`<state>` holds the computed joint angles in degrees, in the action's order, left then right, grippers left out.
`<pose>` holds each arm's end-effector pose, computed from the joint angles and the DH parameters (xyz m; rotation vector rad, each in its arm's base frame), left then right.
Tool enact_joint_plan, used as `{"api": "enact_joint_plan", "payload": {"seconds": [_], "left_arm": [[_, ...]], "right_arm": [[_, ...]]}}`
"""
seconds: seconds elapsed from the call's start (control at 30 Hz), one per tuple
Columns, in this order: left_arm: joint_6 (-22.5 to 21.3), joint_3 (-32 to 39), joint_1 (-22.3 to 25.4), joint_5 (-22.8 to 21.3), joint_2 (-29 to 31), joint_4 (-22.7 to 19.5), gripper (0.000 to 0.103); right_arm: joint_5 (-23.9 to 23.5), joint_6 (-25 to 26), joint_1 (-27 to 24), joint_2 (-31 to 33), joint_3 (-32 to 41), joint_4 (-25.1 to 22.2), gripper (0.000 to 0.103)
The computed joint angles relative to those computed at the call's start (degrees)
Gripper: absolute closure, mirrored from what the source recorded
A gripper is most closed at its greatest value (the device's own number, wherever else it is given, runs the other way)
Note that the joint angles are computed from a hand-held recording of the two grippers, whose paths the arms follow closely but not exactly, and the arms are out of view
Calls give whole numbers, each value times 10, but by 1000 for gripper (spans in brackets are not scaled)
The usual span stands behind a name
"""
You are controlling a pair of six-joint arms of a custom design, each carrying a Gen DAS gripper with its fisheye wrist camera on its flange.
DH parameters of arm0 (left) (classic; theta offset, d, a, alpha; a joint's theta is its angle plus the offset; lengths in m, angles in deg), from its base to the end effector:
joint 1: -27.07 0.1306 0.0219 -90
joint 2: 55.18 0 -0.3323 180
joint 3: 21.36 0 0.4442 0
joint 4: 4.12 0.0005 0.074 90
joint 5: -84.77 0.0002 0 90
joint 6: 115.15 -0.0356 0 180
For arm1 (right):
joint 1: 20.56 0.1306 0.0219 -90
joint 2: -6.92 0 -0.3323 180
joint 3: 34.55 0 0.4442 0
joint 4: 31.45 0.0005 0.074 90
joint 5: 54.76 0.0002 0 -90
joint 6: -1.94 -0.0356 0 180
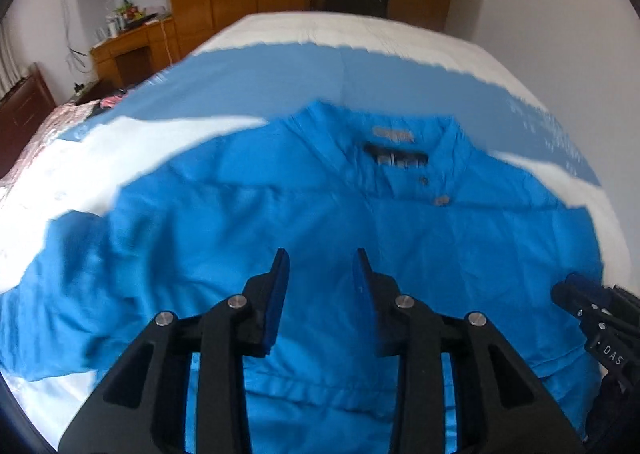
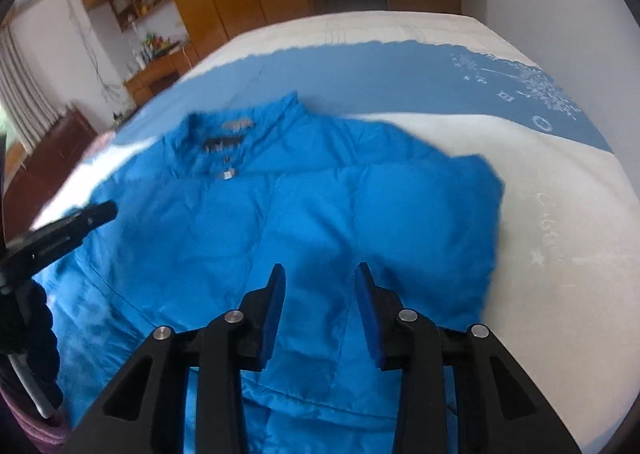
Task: Fold large clothes
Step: 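Grasp the white-banded cuff of the other sleeve with the left gripper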
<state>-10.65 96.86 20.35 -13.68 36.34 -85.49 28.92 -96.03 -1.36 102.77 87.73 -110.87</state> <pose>0.4877 -0.0527 0.5732 -0.2291 2.4997 0.0351 0.4892 0.1740 0.5714 -0.2928 2.5021 0.3332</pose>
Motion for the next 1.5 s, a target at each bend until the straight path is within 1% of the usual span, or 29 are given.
{"api": "enact_joint_plan", "payload": {"seconds": [0.07,0.13,0.2,0.23,0.33,0.4,0.43,0.5,0.57,0.6,0.63,0.67,0.73,0.83,0.9,0.93,0.97,1.0,1.03,1.07,1.1,1.13,1.17,1.2,1.27,1.37,1.43,1.47,1.5], "left_arm": [[-5,-24,0,9,-3,4,73],[-16,-53,-1,7,-14,21,72],[-15,-56,-1,6,-17,20,72],[-15,-54,0,6,-16,16,72],[-5,-38,-6,-13,-18,-6,74],[-4,-39,-15,-14,-33,5,72],[-7,-39,-23,-24,-40,12,71],[-28,-46,-36,-41,-51,20,71],[-32,-44,-36,-27,-45,9,71],[-29,-48,-32,-10,-38,-3,70],[-27,-50,-31,-9,-34,-5,69],[-33,-66,-28,-5,-37,6,69],[-33,-75,-28,-4,-40,16,69],[-33,-77,-33,-20,-40,16,69],[-28,-71,-31,-16,-36,13,69],[-19,-63,-26,-6,-34,5,69],[-9,-53,-20,7,-35,-7,69],[-1,-49,-14,18,-41,-9,69],[5,-48,-2,30,-56,-1,69],[5,-48,10,33,-73,6,67],[3,-47,22,32,-85,9,59],[-3,-50,40,29,-104,10,51],[-12,-56,60,16,-123,9,51],[-19,-60,75,0,-135,4,51],[-29,-70,122,-31,-158,-21,49],[-37,-105,231,-44,-200,-53,49],[-45,-134,316,-67,-228,-58,49],[-53,-149,371,-84,-239,-59,49],[-58,-155,410,-86,-245,-60,49]], "right_arm": [[17,11,6,1,-9,0,68],[42,21,17,-7,-28,11,68],[64,30,23,-17,-42,20,68],[63,29,23,-16,-42,20,68],[24,14,9,-31,-49,27,71],[3,14,6,-42,-50,31,71],[2,17,7,-47,-49,35,71],[-3,25,13,-58,-52,40,71],[-18,32,18,-52,-50,25,71],[-18,33,20,-46,-49,15,71],[-14,35,23,-41,-51,9,71],[-12,37,24,-42,-61,14,71],[-11,37,25,-39,-59,12,71],[-21,33,21,-39,-61,14,71],[-19,34,22,-41,-62,15,71],[-44,26,14,-44,-60,14,71],[-82,16,3,-45,-56,11,71],[-139,5,-14,-47,-49,10,71],[-158,2,-22,-48,-43,13,71],[-147,6,-31,-52,-32,13,71],[-117,9,-36,-54,-22,8,71],[-103,9,-41,-57,-19,7,69],[-97,9,-51,-60,-17,7,69],[-91,9,-60,-52,-3,-11,69],[-69,-2,-71,-36,16,-39,69],[-56,-8,-82,-26,24,-54,69],[-73,-14,-89,-19,24,-64,69],[-78,-14,-91,-17,24,-67,69],[-76,-12,-91,-14,26,-70,69]]}}
